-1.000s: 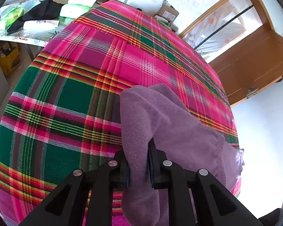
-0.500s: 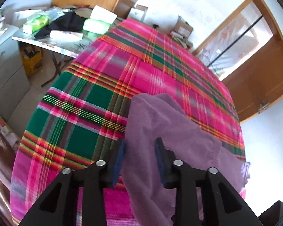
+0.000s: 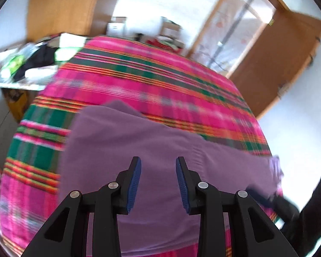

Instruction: Fold clothes

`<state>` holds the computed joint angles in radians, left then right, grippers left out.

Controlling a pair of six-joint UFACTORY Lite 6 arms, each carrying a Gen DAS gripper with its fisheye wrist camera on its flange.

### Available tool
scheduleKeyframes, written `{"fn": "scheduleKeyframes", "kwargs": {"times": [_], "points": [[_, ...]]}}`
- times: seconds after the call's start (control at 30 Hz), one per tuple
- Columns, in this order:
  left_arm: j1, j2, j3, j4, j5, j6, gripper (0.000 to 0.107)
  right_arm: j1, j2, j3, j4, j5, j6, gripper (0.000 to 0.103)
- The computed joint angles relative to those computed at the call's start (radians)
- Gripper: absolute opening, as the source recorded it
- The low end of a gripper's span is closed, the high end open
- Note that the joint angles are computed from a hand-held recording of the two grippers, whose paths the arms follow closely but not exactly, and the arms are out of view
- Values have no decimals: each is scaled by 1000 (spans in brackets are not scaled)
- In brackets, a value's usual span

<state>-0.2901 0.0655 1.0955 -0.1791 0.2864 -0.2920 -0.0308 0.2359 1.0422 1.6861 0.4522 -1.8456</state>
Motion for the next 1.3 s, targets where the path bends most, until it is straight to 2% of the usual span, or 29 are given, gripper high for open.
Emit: {"fn": "scheduleKeyframes", "kwargs": {"times": [0.07, 0.23, 0.4, 0.47, 0.7, 0.8, 0.83, 0.93, 1.03, 1.13, 1.2, 1.3], "points": [[-67, 55, 54, 63, -2, -52, 35, -79, 7, 8, 12, -21, 1, 34], [-217, 214, 230, 108, 36, -43, 35, -230, 58, 36, -13, -71, 22, 34], [-315, 398, 427, -15, 118, 102, 35, -348, 108, 42, -83, -104, 56, 34], [-348, 473, 510, -2, 157, 101, 35, -397, 109, 34, -113, -96, 59, 34], [-425, 624, 703, 0, 237, 141, 35, -486, 159, 63, -52, -134, -32, 34], [-456, 651, 742, 59, 242, 94, 35, -525, 173, 67, 83, -183, -156, 34], [-459, 656, 750, 44, 242, 108, 35, -540, 179, 75, 92, -195, -159, 38], [-466, 675, 777, -17, 241, 155, 35, -610, 215, 120, -5, -143, -29, 40], [-491, 683, 794, 39, 235, 115, 35, -652, 239, 151, 47, -142, -38, 40], [-515, 725, 858, 101, 248, 94, 35, -723, 314, 258, -128, -15, 177, 40], [-533, 754, 903, 147, 259, 77, 35, -744, 362, 326, -186, 37, 277, 40], [-556, 822, 1008, 187, 300, 68, 35, -747, 402, 392, -229, 48, 360, 40]]}}
